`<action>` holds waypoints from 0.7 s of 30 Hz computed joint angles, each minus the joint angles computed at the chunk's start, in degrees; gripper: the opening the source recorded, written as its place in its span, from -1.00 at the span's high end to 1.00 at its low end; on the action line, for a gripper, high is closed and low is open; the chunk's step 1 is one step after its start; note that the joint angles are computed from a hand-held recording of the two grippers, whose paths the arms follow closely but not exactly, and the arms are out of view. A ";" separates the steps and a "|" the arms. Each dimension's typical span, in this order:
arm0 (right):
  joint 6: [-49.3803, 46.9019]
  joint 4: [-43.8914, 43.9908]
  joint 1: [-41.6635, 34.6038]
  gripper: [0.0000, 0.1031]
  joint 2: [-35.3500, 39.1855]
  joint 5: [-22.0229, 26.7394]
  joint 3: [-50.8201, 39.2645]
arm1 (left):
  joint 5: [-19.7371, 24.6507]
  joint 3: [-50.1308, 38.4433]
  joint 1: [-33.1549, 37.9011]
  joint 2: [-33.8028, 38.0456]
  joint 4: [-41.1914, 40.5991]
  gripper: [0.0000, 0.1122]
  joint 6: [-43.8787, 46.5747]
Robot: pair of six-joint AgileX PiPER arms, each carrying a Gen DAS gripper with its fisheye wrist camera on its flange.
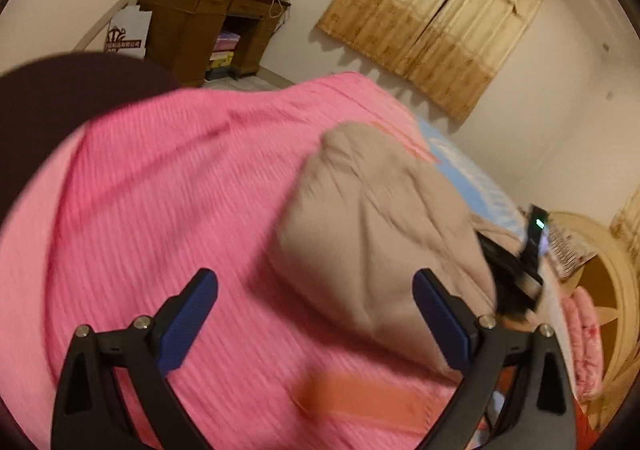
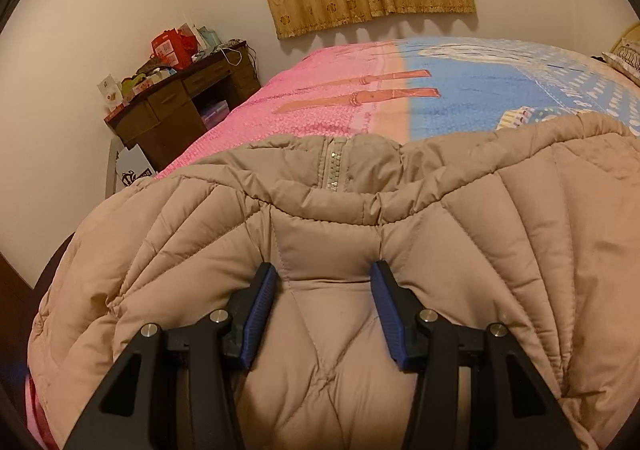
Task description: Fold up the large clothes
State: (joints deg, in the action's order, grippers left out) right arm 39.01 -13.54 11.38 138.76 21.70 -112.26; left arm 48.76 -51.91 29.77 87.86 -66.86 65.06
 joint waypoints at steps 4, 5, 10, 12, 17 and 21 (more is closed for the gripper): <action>-0.06 0.32 -0.07 0.02 -0.43 -1.10 1.02 | -6.99 4.20 -7.06 -0.31 -7.79 -0.83 3.95; -0.03 0.37 -0.07 0.02 -0.57 -1.25 1.28 | -8.48 3.06 -9.16 1.51 -10.14 -0.83 4.11; -0.13 0.51 -0.12 0.02 -0.74 -1.12 1.62 | -12.34 -2.41 -13.97 8.55 -23.31 -0.84 7.22; 0.15 -0.10 0.13 0.03 -0.27 0.27 0.53 | -13.33 -3.27 -14.99 10.18 -27.23 -0.84 8.32; -1.24 1.34 0.19 0.02 0.26 1.90 -1.17 | -17.86 -3.61 -18.22 10.47 -31.88 -0.77 12.44; -6.45 6.98 -0.10 0.02 1.72 12.12 -9.05 | -20.41 -3.90 -18.51 9.35 -30.33 -0.38 11.98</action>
State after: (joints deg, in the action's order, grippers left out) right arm 32.56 -6.56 11.29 140.48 33.82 -121.32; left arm 28.36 -55.82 11.26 97.20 -97.18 77.04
